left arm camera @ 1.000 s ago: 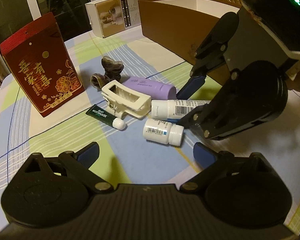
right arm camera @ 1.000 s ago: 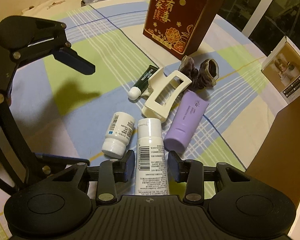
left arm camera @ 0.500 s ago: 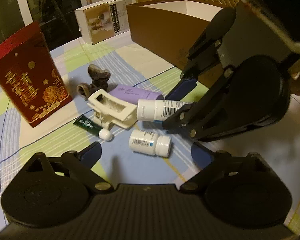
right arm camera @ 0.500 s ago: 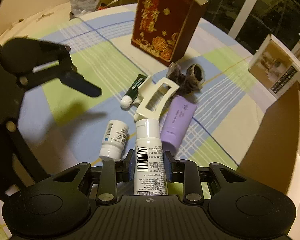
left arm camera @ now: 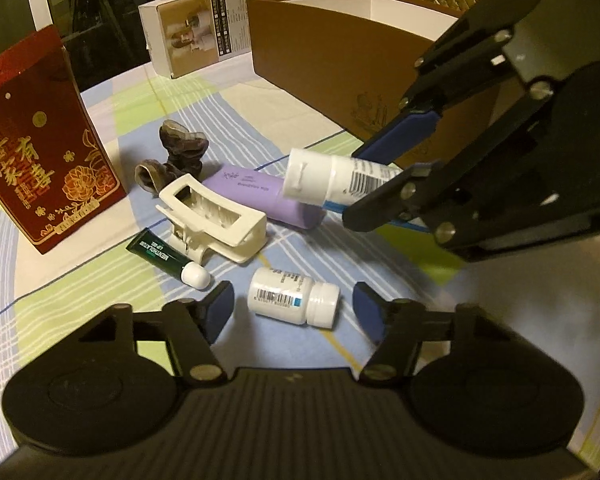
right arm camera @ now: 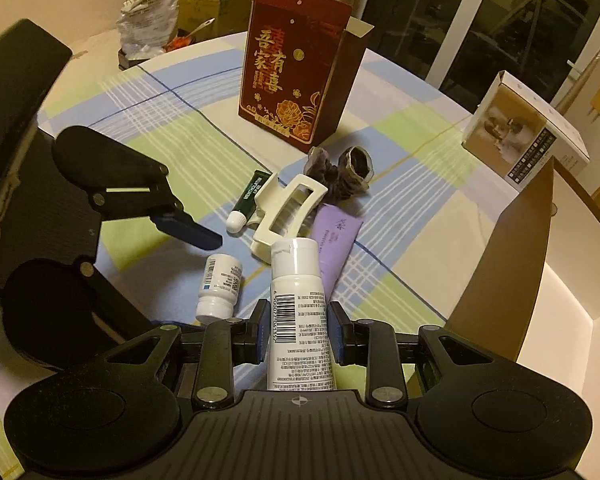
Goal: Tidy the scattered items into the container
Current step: 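Grasp the white tube with the right tool while the left tool grasps the white pill bottle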
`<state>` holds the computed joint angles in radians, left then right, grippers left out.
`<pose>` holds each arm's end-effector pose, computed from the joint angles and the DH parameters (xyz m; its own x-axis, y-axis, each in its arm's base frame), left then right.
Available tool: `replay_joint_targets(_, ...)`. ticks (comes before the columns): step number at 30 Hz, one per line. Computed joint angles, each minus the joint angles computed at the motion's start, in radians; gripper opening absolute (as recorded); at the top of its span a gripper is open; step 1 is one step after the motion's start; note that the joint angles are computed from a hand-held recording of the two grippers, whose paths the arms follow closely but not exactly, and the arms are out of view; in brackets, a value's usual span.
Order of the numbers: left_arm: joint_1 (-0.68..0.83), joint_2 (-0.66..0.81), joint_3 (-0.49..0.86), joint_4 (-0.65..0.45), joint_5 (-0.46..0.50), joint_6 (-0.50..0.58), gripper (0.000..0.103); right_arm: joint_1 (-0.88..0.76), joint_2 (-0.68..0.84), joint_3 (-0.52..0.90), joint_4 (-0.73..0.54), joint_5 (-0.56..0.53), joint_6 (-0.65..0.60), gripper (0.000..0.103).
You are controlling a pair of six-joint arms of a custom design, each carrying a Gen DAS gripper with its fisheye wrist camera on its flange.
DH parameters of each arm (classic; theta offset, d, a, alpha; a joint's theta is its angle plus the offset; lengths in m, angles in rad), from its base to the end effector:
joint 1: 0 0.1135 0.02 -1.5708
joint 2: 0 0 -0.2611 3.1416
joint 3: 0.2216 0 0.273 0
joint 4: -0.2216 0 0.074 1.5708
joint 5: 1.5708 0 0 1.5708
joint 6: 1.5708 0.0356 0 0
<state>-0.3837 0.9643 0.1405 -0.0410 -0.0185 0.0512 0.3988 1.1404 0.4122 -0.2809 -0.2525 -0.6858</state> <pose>0.1553 -0.0620 0.0900 -0.6861 0.3322 -0.6472 0.3988 0.9158 0.0473 0.1878 0.0888 0.1265 -0.2878 -0.7867 -0.5461 -0.8798 0.4425 -0.1737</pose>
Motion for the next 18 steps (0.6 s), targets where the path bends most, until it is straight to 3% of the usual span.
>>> replay_joint_targets(4,0.008,0.027,0.004,0.012,0.011,0.003,0.045,0.003,-0.013,-0.009,-0.003,0.0,0.013,0.032)
replay_joint_targets(18,0.027,-0.055,0.015,-0.094,0.022,-0.052,0.042,-0.03,-0.104,-0.049,-0.056,0.0,0.02,0.032)
